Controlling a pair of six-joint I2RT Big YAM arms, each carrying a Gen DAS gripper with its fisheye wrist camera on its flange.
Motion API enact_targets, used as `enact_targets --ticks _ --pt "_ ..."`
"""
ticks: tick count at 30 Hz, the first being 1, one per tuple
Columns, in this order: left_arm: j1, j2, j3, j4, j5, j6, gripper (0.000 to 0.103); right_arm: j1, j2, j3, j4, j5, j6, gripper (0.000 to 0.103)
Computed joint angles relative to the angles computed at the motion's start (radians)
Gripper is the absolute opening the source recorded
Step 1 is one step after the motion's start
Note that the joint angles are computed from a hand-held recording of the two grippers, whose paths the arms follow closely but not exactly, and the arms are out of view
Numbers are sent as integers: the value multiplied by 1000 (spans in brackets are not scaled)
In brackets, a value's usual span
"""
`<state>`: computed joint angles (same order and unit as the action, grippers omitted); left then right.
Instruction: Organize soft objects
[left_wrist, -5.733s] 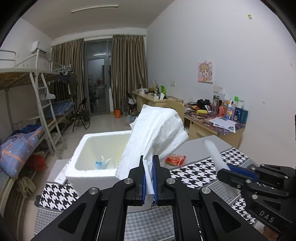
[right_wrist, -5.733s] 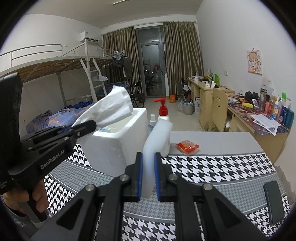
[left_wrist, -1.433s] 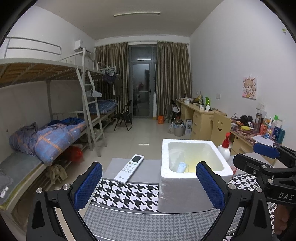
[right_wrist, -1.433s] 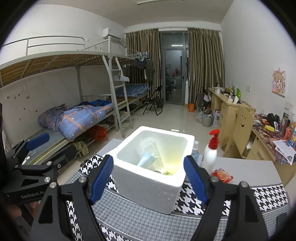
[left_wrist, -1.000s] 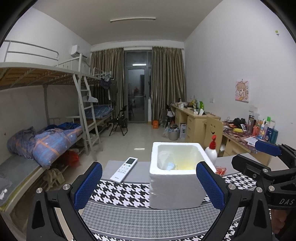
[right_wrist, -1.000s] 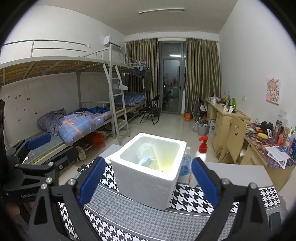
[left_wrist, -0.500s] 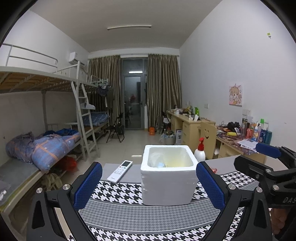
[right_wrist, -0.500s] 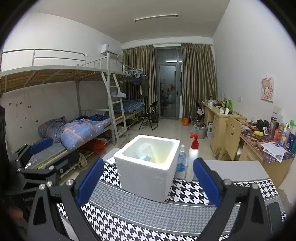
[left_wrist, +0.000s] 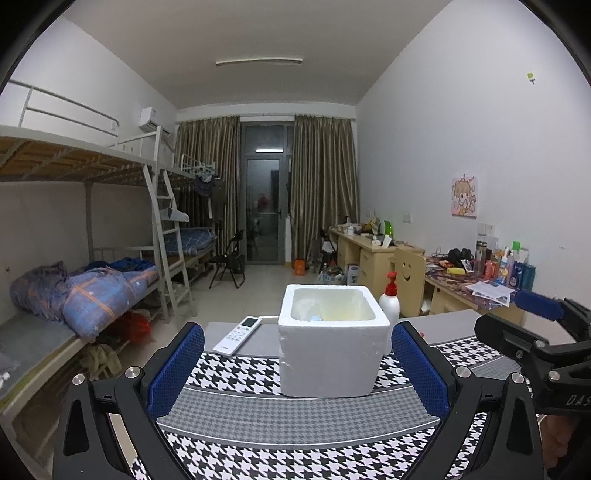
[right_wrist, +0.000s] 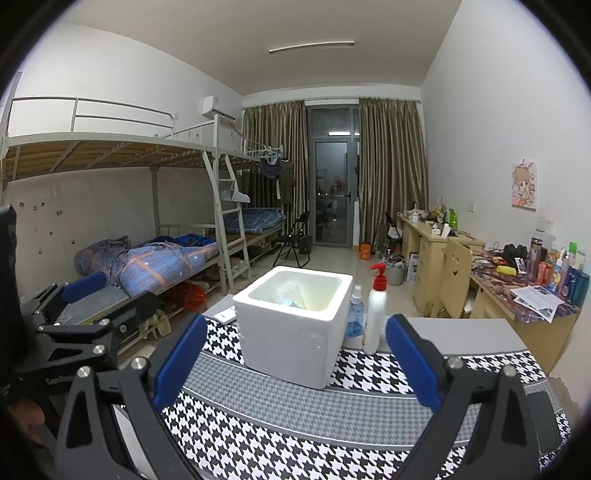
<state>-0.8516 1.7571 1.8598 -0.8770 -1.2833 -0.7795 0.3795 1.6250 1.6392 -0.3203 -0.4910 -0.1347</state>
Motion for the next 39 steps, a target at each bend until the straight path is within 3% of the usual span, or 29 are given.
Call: enact_targets --ticks 17,27,39 --pt "-40 -1 -67 64 -59 -13 102 -26 -75 -165 116 -29 16 99" --pt "-53 -4 -105 28 -66 -94 102 -29 -92 -234 168 13 25 99" --pt "-60 15 -105 -82 -61 -228 102 -39 -101 -275 194 8 33 99"
